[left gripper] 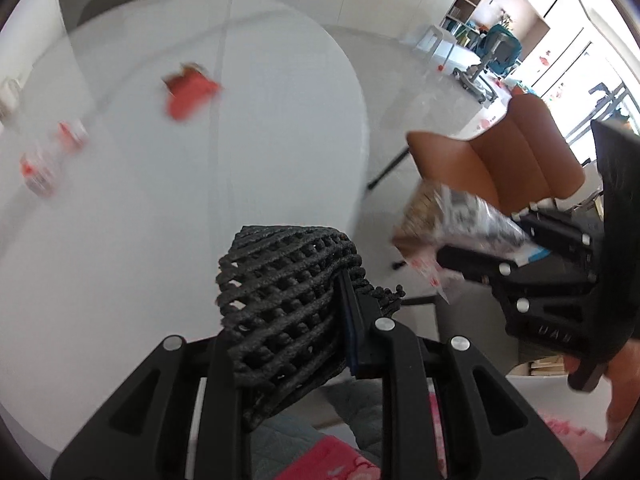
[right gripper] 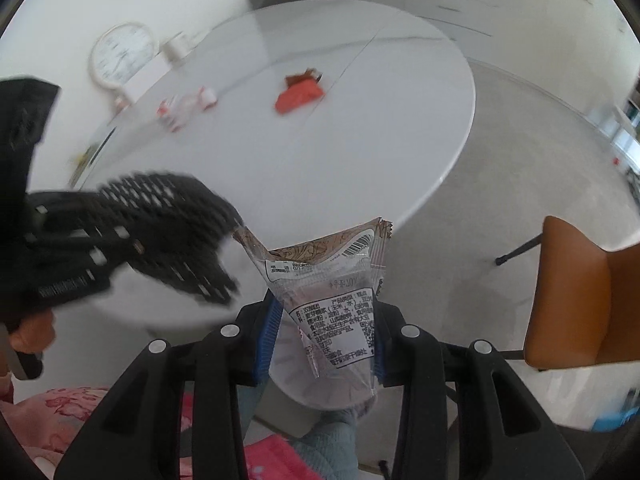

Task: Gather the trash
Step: 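Carry the mesh net and snack wrapper over the wastebasket and open both tools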

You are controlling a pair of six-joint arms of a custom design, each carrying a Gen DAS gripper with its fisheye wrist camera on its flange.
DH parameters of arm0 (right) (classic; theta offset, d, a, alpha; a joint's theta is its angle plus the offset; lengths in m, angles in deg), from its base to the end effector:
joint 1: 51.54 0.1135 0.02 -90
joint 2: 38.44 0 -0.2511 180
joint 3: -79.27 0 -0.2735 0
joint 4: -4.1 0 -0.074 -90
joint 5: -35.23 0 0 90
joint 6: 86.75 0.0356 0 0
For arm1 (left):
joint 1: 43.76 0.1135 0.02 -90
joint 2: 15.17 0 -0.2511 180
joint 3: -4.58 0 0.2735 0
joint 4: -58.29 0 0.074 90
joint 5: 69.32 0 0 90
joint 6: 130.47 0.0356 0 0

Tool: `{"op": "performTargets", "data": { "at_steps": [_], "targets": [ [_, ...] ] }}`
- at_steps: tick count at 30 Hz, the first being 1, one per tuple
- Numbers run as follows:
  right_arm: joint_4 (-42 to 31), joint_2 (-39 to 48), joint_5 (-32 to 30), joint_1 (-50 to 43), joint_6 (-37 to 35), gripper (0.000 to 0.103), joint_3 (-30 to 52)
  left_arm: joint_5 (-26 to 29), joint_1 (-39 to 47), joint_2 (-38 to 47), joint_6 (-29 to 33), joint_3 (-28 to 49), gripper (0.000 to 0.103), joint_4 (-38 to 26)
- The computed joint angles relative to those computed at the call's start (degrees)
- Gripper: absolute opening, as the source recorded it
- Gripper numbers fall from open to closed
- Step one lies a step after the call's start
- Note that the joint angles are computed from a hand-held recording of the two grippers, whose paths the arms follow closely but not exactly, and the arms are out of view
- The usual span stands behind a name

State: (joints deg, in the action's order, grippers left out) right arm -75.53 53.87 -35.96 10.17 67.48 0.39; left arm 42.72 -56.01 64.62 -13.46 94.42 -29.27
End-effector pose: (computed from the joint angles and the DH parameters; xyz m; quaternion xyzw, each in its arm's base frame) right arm 0.1692 0.2902 0.3046 0.0486 0.9719 0.0732 0.2182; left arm 0.2590 -0.0699 0.3039 0.3474 0.9120 -0.1747 0.1303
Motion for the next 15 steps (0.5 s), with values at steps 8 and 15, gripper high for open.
{"op": "performTargets", "data": {
  "at_steps": [8, 15],
  "targets": [
    [2.2, -12.2, -4.6, 1.6, -0.2, 0.039, -14.9, -2.9, -13.9, -10.8, -14.2, -19.2, 0.024, 7.3],
    [4.9, -18.1, -6.3, 1.8, 1.4, 0.039, -23.0, -7.0, -21.0, -10.3, -19.6, -22.7, 0.068, 11.4]
  ]
}}
